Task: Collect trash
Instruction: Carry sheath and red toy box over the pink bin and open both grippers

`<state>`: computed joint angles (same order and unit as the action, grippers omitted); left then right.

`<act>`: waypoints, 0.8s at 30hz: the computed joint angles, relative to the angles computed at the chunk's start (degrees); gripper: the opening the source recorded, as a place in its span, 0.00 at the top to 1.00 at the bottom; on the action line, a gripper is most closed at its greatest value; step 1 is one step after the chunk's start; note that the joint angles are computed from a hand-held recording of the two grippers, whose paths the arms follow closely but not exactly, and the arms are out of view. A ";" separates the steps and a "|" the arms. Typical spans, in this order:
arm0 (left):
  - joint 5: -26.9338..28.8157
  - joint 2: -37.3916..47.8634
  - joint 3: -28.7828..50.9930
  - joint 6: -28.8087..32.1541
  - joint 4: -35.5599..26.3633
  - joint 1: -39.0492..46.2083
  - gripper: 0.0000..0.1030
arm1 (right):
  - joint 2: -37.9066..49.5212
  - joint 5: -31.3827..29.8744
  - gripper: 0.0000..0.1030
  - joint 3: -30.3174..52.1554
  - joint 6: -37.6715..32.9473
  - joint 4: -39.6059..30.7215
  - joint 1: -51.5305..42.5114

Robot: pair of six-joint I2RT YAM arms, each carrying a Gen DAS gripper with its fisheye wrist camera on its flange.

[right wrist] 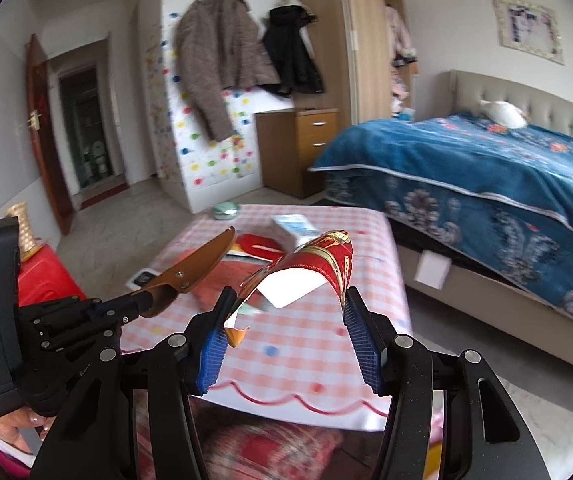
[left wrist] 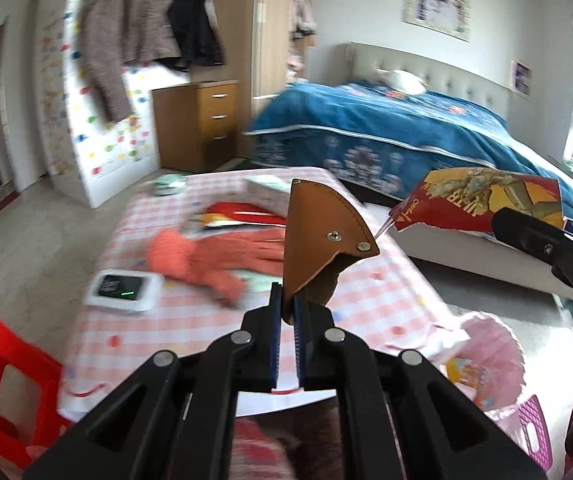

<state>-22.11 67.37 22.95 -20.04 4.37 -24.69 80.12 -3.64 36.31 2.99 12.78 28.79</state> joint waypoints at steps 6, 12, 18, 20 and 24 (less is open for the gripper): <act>0.81 15.15 7.29 -0.09 6.90 -10.62 0.96 | -11.21 1.01 0.47 -7.59 -0.84 -4.80 -9.26; 3.94 28.93 16.22 0.95 10.07 -17.62 0.96 | -19.52 -1.36 0.46 -13.39 -2.85 -10.20 -22.31; 7.71 39.48 24.62 1.84 10.31 -21.64 0.96 | -17.95 -7.29 0.45 -16.49 -8.05 -10.37 -37.24; 8.94 42.38 27.22 2.25 9.72 -22.22 0.96 | -15.29 -9.81 0.44 -16.85 -10.00 -8.90 -41.75; 10.86 47.81 32.65 3.27 7.88 -22.87 0.96 | -8.06 -12.90 0.42 -16.80 -12.08 -4.36 -47.04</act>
